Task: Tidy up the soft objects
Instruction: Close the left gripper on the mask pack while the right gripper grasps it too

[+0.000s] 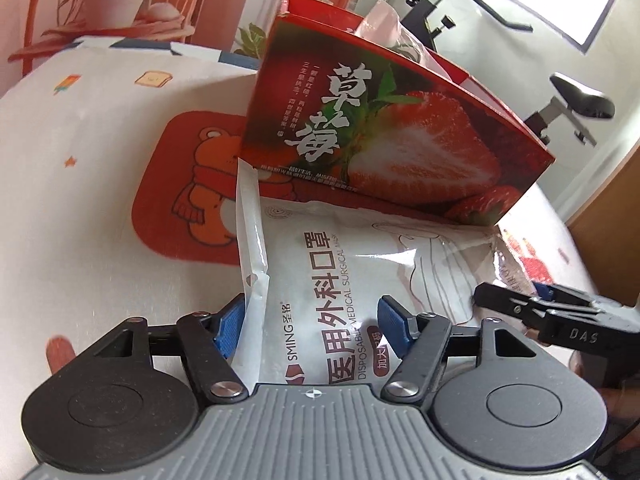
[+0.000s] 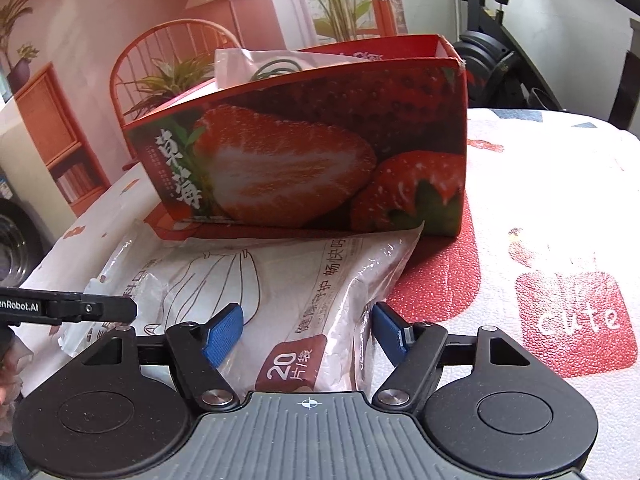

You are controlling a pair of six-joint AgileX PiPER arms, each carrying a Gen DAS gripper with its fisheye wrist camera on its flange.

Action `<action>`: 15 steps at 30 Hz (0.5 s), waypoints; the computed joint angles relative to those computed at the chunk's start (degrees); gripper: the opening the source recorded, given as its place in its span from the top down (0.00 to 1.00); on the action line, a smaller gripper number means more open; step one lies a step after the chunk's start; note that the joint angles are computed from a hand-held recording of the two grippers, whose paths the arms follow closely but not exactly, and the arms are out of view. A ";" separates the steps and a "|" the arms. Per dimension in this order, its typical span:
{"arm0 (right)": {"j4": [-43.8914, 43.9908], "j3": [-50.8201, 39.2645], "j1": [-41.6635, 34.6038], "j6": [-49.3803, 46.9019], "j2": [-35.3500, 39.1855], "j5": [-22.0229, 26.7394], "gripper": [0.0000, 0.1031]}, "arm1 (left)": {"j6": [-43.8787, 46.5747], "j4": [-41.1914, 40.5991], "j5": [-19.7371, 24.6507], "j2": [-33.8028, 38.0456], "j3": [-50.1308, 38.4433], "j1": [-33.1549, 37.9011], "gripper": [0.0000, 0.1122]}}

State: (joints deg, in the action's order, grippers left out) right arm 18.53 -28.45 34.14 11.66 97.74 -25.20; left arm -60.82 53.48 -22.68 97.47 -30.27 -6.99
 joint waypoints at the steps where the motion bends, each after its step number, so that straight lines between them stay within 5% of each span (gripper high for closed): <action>1: 0.63 0.25 0.32 -0.67 -0.39 -0.18 0.36 | -1.40 1.07 -0.88 -0.09 0.35 0.76 0.37; 6: 7.36 1.52 3.37 -7.87 -2.71 -1.64 0.39 | -8.07 5.37 -3.53 -0.17 0.98 3.32 0.37; 15: 19.06 3.77 8.64 -20.53 -8.51 -3.83 0.41 | -7.25 4.92 -7.17 -4.59 4.22 6.57 0.37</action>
